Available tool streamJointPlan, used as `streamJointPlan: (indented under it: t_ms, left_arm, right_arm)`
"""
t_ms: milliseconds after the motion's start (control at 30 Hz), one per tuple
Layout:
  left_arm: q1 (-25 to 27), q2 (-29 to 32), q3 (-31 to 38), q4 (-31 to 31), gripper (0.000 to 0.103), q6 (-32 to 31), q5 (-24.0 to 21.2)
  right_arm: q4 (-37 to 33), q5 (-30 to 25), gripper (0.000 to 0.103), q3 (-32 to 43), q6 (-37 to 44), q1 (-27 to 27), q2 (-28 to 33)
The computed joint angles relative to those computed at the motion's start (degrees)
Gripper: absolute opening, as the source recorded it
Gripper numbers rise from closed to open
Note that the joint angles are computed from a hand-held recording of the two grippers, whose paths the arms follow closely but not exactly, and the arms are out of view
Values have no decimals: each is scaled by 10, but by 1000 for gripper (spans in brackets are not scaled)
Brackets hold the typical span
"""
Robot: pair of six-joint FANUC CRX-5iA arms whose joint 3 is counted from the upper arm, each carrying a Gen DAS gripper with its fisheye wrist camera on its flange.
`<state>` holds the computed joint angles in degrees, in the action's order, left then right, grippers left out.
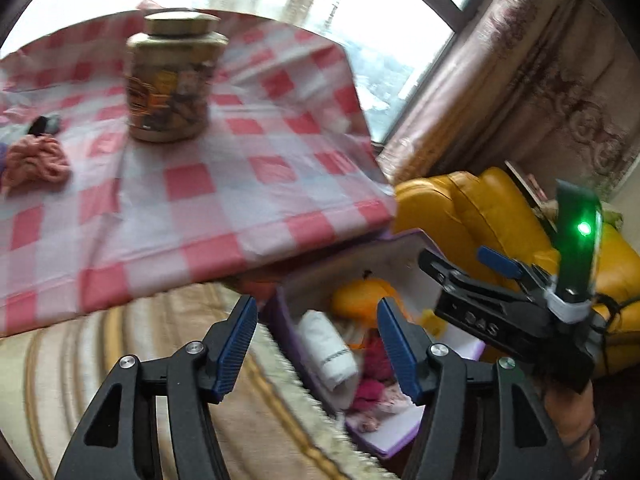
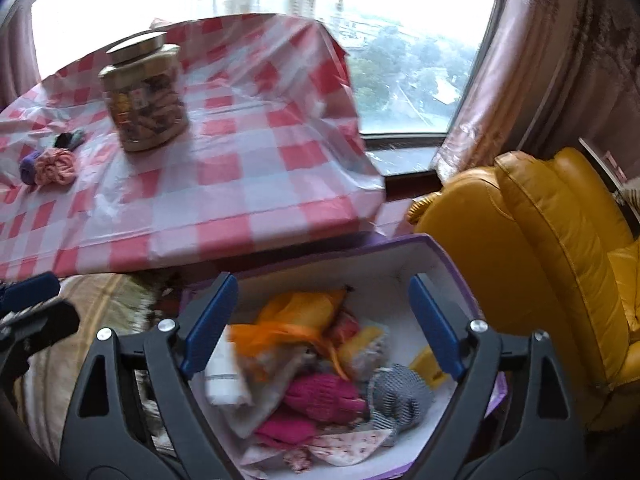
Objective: Organize soft objects
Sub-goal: 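Move both open tools back over the socks on the checked tablecloth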
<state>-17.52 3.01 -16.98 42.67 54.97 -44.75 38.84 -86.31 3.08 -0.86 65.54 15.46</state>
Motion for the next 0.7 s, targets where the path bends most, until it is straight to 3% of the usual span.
streamJointPlan:
  t_ms: [267,700]
  left_arm:
    - [54,-34,-10,-71,63,66,52]
    - [164,-64,-28,-134,64,133,67]
  right_arm:
    - [8,49,89,97,55,0,74]
    - [-30,88,89,290,189,-4,205]
